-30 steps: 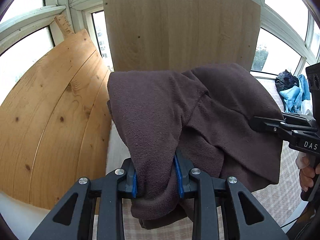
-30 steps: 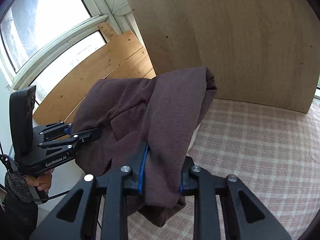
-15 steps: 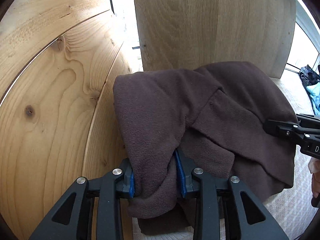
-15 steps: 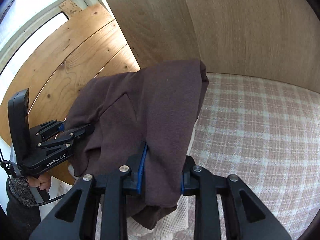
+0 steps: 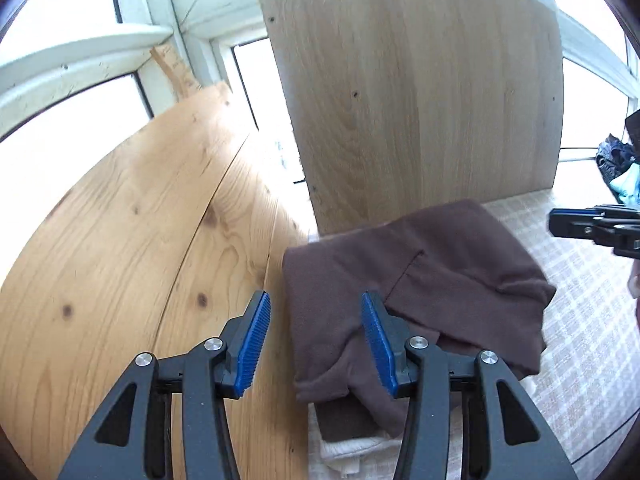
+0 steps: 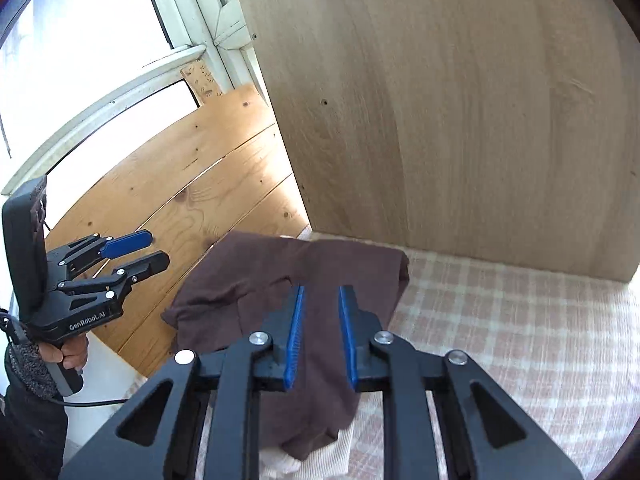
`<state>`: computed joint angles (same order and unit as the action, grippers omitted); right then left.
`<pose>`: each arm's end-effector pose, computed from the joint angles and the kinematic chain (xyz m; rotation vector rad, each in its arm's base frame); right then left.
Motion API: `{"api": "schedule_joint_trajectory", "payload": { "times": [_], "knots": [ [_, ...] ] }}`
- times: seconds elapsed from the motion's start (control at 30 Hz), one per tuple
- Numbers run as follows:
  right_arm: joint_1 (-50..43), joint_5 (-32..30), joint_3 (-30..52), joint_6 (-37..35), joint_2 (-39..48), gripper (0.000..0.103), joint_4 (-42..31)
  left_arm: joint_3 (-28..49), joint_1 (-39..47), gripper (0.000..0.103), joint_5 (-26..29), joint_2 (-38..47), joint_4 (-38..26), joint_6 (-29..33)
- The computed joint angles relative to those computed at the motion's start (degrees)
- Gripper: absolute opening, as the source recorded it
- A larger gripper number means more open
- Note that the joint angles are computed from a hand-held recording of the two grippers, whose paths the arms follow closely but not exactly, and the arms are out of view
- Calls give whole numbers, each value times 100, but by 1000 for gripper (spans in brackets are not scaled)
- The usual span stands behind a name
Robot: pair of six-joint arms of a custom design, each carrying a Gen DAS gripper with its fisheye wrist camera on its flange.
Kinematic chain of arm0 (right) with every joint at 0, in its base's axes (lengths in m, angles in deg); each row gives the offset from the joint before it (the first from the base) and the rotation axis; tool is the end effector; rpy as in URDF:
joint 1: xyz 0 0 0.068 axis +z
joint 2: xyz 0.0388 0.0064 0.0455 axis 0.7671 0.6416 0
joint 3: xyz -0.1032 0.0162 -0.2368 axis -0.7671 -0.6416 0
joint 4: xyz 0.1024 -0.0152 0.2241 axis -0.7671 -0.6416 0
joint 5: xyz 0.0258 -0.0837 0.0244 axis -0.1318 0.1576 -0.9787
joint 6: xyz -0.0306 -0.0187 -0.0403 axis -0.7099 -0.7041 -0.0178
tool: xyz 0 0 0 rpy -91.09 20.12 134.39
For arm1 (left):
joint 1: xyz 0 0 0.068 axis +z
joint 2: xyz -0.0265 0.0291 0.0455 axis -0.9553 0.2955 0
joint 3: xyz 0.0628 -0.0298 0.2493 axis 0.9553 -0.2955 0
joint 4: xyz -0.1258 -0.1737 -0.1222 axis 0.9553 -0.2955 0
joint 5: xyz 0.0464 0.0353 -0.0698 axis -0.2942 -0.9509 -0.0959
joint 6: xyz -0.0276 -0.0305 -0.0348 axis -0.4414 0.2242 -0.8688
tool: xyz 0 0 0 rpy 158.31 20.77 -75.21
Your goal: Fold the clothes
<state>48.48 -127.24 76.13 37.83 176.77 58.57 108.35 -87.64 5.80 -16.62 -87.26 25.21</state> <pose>0.3507 0.0141 0.1558 -0.6573 2.2225 0.7294 0.2248 -0.0448 0.1754 -0.0791 2.3179 0.2765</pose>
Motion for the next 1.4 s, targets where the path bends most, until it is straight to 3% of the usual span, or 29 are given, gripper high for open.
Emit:
{"api": "schedule_joint_trajectory", "payload": {
  "times": [0.1, 0.17, 0.23, 0.3, 0.37, 0.47, 0.57, 0.67, 0.73, 0.8, 0.87, 0.93, 1.0, 1.07, 1.1, 1.17, 1.2, 1.3, 1.4],
  "knots": [
    [448, 401, 342, 419, 625, 18, 525, 339, 234, 46, 314, 977, 707, 225],
    [520, 747, 425, 318, 1071, 18, 849, 650, 405, 45, 520, 1748, 1110, 351],
    [469, 1001, 544, 36, 1740, 18, 1259, 815, 470, 43, 389, 2445, 1313, 408],
    [152, 256, 380, -23, 2090, 18, 1962, 916, 533, 44, 175, 3233, 1694, 628],
    [76, 168, 559, 69, 1971, 18, 1472, 759, 631, 45, 341, 3589, 2262, 800],
    [-5, 187, 201, 258, 1265, 21, 1287, 708, 564, 44, 213, 3356, 2136, 612],
    [-222, -252, -420, -198, 397, 21, 817, 396, 375, 44, 44, 2553, 1793, 389],
    [-262, -173, -1058, -648, -179, 22, 470, -201, 234, 44, 377, 1353, 1329, -166],
    [-128, 207, -1317, -717, -137, 28, 463, -696, 152, 44, 785, 740, 1277, -532],
    [-3, 591, -1436, -683, -142, 31, 442, -1001, -11, 45, 922, 593, 1243, -846],
    [67, 883, -1529, -618, -345, 31, 366, -990, -144, 44, 817, 1074, 1328, -913],
    [88, 1184, -1354, -403, -795, 37, -350, -908, -255, 44, 682, 1350, 1267, -1013],
    [-7, 1338, -1435, -365, -1482, 42, -842, -763, -388, 44, 505, 1120, 739, -1315],
    [-256, 1237, -1684, -528, -2332, 49, -1230, -752, -656, 47, 261, 318, 12, -1856],
    [-395, 1262, -1840, -592, -2771, 56, -1379, -770, -922, 50, 62, -212, -441, -2209],
    [-690, 1261, -2063, -768, -3525, 58, -1733, -716, -1702, 67, -452, -1091, -1326, -2943],
    [-845, 1236, -2143, -878, -3839, 58, -1927, -649, -2175, 68, -765, -1340, -1701, -3355],
    [-1294, 960, -2236, -1360, -4228, 58, -2621, -283, -3733, 72, -1585, -1512, -2904, -4796],
    [-1785, 814, -2369, -2016, -4606, 58, -3292, 198, -4924, 73, -1985, -1075, -3846, -6168]
  ]
}}
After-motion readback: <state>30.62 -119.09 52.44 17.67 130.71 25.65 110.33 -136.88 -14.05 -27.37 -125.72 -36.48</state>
